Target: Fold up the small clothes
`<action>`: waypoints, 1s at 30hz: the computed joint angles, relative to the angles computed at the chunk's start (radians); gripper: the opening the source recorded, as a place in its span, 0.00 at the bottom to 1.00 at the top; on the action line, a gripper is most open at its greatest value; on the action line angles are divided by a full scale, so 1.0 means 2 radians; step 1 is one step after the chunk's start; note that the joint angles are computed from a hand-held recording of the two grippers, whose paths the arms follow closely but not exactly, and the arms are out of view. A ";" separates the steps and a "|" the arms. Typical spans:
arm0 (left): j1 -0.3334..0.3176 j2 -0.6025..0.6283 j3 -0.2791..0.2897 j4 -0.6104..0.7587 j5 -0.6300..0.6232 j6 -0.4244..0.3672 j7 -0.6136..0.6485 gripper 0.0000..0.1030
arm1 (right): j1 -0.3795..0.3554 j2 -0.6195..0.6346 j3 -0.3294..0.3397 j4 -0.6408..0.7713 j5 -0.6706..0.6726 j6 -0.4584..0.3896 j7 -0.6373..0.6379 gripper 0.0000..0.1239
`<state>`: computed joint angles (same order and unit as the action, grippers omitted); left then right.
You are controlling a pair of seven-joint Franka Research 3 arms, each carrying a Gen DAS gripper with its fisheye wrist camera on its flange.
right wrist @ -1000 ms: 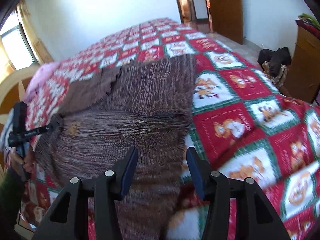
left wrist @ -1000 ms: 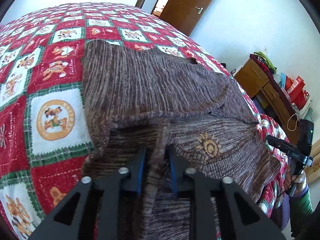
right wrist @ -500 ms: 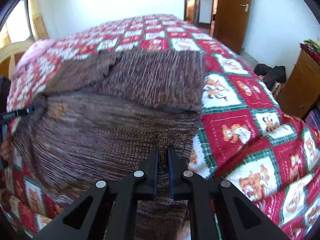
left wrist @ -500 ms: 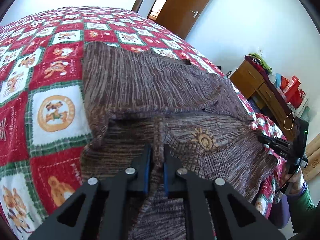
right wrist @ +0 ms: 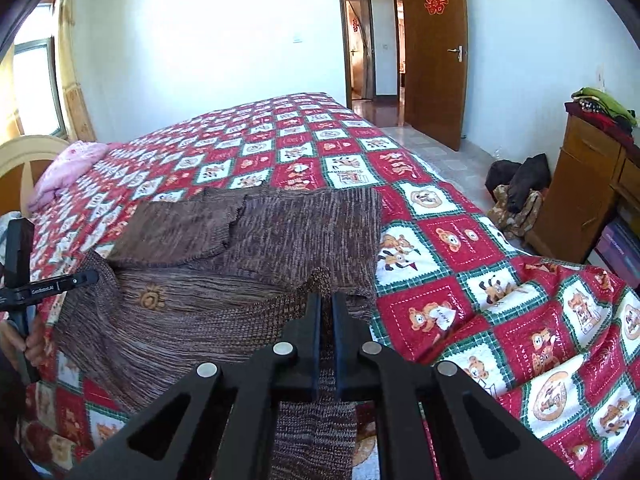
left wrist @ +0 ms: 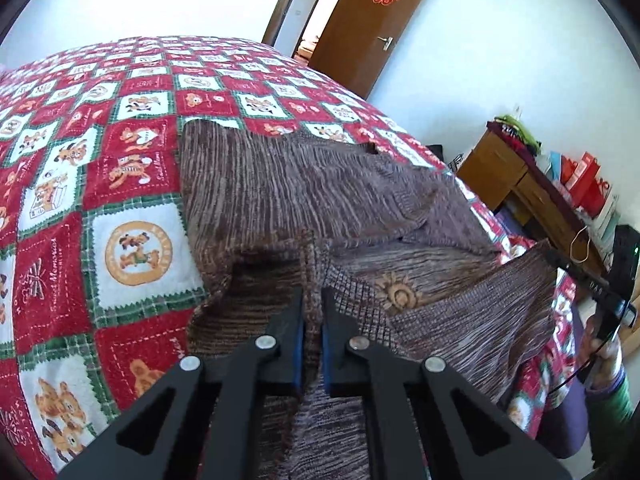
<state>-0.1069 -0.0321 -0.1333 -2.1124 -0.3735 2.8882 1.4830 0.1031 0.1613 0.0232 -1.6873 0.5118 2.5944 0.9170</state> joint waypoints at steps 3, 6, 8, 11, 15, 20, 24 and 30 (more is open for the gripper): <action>0.005 0.001 0.000 -0.001 0.034 -0.005 -0.033 0.06 | -0.001 0.002 -0.002 -0.001 0.001 -0.001 0.009 0.03; 0.003 -0.011 0.001 -0.010 0.018 0.012 -0.035 0.06 | -0.002 0.004 -0.003 0.002 -0.001 -0.003 0.014 0.03; -0.001 -0.022 0.005 -0.012 0.010 0.018 -0.030 0.06 | -0.003 0.001 -0.002 0.003 -0.002 -0.004 0.009 0.03; -0.004 -0.033 0.009 -0.012 0.029 0.025 -0.044 0.06 | -0.002 -0.004 0.000 0.004 0.001 0.005 0.001 0.03; 0.006 -0.036 0.007 -0.006 0.092 0.035 -0.105 0.06 | 0.001 -0.009 0.001 0.004 0.006 0.030 -0.004 0.03; 0.023 -0.019 0.006 0.015 0.163 0.032 -0.195 0.06 | 0.011 0.010 0.000 0.033 -0.032 0.046 0.005 0.03; 0.032 0.002 0.009 0.040 0.188 0.019 -0.238 0.06 | 0.014 0.038 0.001 0.076 -0.052 0.044 0.016 0.03; 0.044 0.037 0.012 0.090 0.214 -0.013 -0.272 0.06 | 0.023 0.102 -0.001 0.168 -0.095 0.023 0.046 0.03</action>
